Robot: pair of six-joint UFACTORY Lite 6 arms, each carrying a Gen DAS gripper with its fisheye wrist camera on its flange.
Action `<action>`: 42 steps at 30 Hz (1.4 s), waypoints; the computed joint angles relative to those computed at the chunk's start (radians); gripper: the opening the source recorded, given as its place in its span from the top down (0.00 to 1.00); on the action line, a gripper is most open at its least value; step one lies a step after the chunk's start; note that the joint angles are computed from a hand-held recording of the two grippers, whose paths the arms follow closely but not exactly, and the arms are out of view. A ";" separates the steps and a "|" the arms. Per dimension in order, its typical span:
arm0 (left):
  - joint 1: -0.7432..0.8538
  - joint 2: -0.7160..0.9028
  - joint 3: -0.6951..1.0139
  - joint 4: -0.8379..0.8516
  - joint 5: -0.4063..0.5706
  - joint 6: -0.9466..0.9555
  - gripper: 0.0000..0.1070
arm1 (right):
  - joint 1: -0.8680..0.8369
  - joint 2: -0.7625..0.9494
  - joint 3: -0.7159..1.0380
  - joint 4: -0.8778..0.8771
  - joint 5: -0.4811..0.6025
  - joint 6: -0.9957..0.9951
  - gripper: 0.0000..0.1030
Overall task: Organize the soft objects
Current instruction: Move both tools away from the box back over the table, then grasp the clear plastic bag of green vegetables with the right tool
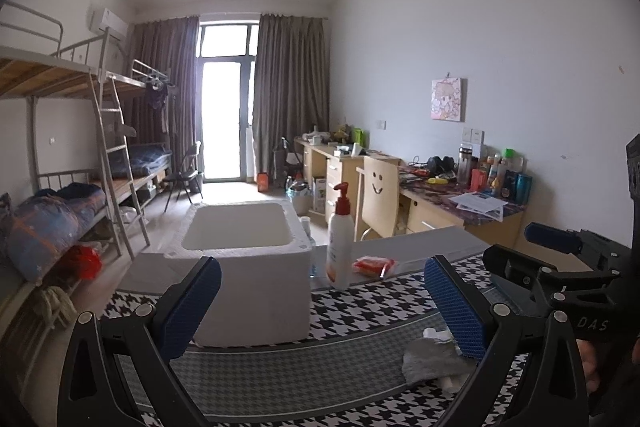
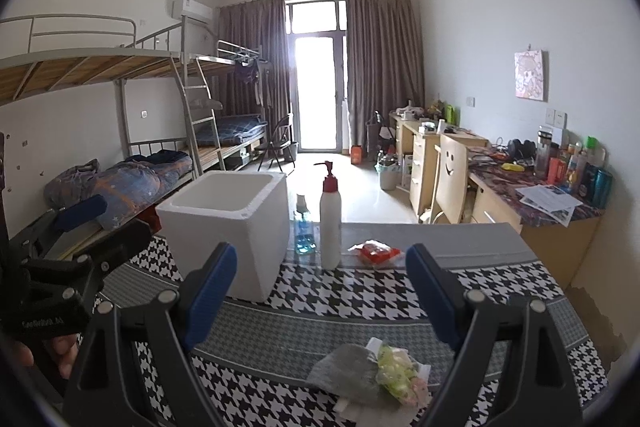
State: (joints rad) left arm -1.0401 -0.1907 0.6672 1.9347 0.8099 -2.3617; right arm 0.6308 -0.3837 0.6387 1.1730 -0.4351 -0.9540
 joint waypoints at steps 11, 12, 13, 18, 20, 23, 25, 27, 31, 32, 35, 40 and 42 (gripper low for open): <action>-0.017 0.079 0.027 0.045 -0.034 -0.058 0.05 | -0.017 -0.061 -0.099 -0.033 -0.031 0.061 0.14; -0.020 0.090 0.032 0.047 -0.031 -0.059 0.05 | -0.020 -0.066 -0.108 -0.042 -0.032 0.071 0.14; -0.021 0.097 0.034 0.048 -0.027 -0.062 0.05 | -0.025 -0.073 -0.118 -0.052 -0.034 0.083 0.14; -0.017 0.122 0.036 0.065 -0.029 -0.100 0.05 | -0.062 -0.082 -0.141 -0.061 -0.026 0.094 0.14; -0.018 0.135 0.039 0.073 -0.029 -0.111 0.05 | -0.077 -0.090 -0.151 -0.073 -0.016 0.111 0.14; -0.006 0.169 0.067 0.093 -0.050 -0.117 0.05 | -0.097 -0.092 -0.163 -0.097 -0.002 0.141 0.14; -0.001 0.179 0.069 0.114 -0.062 -0.132 0.05 | -0.100 -0.096 -0.169 -0.095 -0.003 0.140 0.14; 0.000 0.190 0.073 0.128 -0.069 -0.143 0.05 | -0.104 -0.098 -0.177 -0.098 -0.003 0.146 0.14; -0.004 0.227 0.086 0.151 -0.074 -0.165 0.05 | -0.117 -0.104 -0.198 -0.117 0.001 0.168 0.14; -0.001 0.231 0.085 0.162 -0.078 -0.176 0.05 | -0.121 -0.104 -0.202 -0.122 0.002 0.171 0.14; 0.012 0.249 0.096 0.192 -0.100 -0.203 0.05 | -0.134 -0.101 -0.214 -0.125 0.000 0.180 0.14; 0.032 0.292 0.124 0.238 -0.139 -0.244 0.05 | -0.148 -0.092 -0.232 -0.155 0.008 0.227 0.14; 0.035 0.309 0.140 0.246 -0.149 -0.245 0.05 | -0.165 -0.091 -0.243 -0.191 0.018 0.259 0.14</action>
